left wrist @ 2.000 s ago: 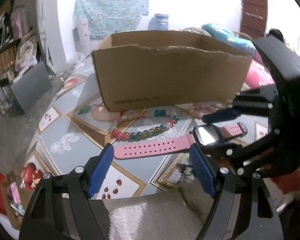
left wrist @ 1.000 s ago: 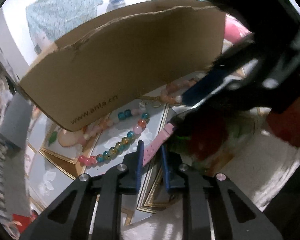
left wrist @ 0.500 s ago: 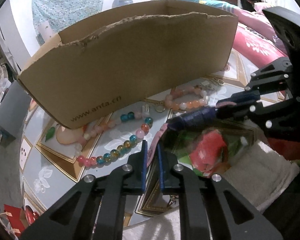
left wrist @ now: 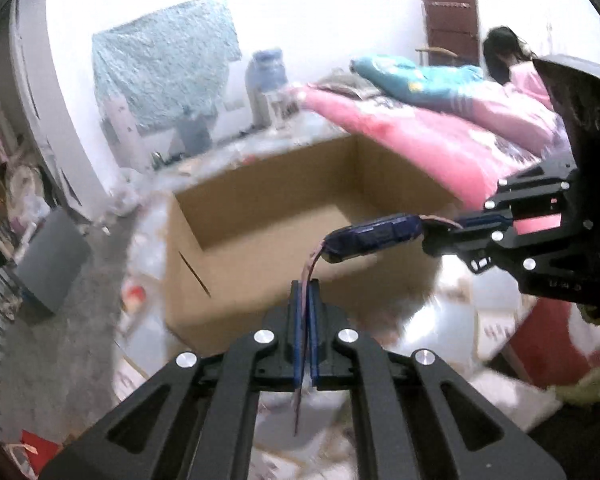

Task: Organize jewelry
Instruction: 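Carry the watch over the cardboard box with the right tool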

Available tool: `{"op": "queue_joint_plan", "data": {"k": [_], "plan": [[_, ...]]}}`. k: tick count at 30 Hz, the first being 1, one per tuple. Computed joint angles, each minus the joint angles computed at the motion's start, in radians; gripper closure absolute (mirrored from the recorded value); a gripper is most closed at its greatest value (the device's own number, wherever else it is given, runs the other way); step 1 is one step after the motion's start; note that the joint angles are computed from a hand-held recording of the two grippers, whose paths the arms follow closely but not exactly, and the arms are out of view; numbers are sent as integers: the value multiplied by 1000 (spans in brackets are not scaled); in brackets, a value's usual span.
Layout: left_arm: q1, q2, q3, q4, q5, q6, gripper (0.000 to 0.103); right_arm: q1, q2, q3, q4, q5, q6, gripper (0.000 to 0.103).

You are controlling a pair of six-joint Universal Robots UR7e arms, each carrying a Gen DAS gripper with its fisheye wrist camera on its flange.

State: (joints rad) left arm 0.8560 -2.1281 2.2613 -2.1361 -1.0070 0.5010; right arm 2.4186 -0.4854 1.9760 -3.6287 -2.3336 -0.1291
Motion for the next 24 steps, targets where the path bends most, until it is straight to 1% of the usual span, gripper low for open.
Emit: {"op": "queue_joint_plan", "data": {"k": [1,2,3,4,5,6,7,9,10,11,12,13,16,17,18,19,20,21,22,24], "plan": [[5,59,-34,-22,8,-10,100,-28,-31,-14,50,40,19,101],[23,97,-61,-38,8,-1,100,-53,-65,-19,103,77,37,101],[37,149,-87,-66,11,11,100,-78,-71,-52,157,100,46,101],[50,188,-108,-79,10,16,100,-110,-93,-82,237,123,66,101],[81,268,-160,-69,8,5,100,-139,-110,-106,319,155,89,101],[100,326,-198,-50,16,-8,100,-177,-125,-142,405,186,121,101],[123,392,-239,-34,28,-22,100,-198,-125,-175,474,206,141,101],[153,491,-298,-17,48,-37,100,-254,-123,-256,634,249,192,101],[167,551,-330,-7,76,-37,100,-269,-122,-278,691,259,212,101],[179,583,-349,4,87,-39,100,-290,-113,-318,762,267,237,101],[194,630,-383,32,95,-54,100,-301,-99,-348,797,267,250,101],[204,671,-411,53,107,-70,100,-318,-89,-384,860,269,272,101],[226,746,-455,80,144,-89,96,-355,-57,-465,991,287,333,100],[233,776,-482,110,150,-112,93,-362,-47,-487,1021,282,340,96],[236,799,-501,124,166,-128,83,-361,-39,-499,1026,248,340,93],[238,812,-507,122,181,-131,77,-361,-28,-512,1027,219,335,92],[237,823,-507,94,201,-123,63,-361,-23,-518,1027,199,334,87],[237,826,-508,75,202,-114,55,-360,-23,-514,1012,183,334,83],[238,828,-508,60,196,-108,54,-361,-21,-518,1002,178,329,83],[240,823,-509,33,177,-101,47,-358,-27,-499,967,166,319,82]]}}
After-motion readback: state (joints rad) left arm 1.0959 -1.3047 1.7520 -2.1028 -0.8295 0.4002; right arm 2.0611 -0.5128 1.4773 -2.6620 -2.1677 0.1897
